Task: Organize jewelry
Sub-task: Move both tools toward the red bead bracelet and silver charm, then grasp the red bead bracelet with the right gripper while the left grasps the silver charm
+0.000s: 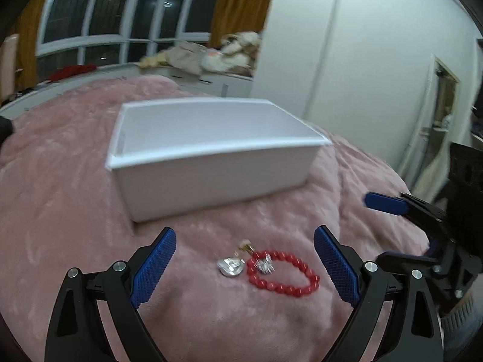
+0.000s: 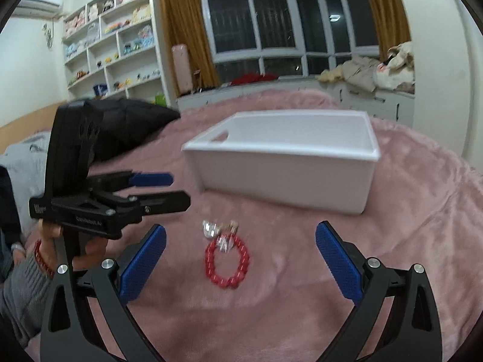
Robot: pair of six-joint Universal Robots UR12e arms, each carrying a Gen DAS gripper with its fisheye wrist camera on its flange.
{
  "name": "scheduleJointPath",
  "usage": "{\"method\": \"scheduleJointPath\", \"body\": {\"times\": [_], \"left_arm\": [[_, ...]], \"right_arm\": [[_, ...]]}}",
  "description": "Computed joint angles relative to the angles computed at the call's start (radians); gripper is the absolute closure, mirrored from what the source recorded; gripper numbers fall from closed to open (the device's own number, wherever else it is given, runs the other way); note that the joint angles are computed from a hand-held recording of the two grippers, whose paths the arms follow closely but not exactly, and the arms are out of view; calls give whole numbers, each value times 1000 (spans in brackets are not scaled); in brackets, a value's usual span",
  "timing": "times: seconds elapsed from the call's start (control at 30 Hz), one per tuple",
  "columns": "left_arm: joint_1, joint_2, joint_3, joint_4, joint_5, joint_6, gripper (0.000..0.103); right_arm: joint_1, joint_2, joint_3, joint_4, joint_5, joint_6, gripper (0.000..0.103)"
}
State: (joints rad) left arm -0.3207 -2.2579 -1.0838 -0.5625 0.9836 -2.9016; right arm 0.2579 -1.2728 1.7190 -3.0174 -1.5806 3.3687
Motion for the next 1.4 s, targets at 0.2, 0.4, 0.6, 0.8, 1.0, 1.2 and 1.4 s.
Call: {"method": "scheduleJointPath", "body": {"times": [0.2,0.4,0.6,0.8,1.0,1.2,1.4], "left_arm": [[-6,-23,30,-111,-2,140,10],[-12,-40,61,-185,8,170,31],[-27,-57,94,-258,63,204,51],[-23,-55,97,-266,40,214,64],[-17,-59,113,-268,35,168,85],[-12,-60,117,-259,22,154,85],[-8,-59,116,-241,12,146,85]], "right_arm": [[12,39,-29,97,21,-23,22],[3,54,-55,174,87,-40,39],[-2,56,-61,210,77,-10,69],[-5,48,-45,184,83,-5,85],[-23,27,-5,115,110,40,93],[-42,7,39,14,134,93,93],[-45,-19,64,-56,87,136,93]]}}
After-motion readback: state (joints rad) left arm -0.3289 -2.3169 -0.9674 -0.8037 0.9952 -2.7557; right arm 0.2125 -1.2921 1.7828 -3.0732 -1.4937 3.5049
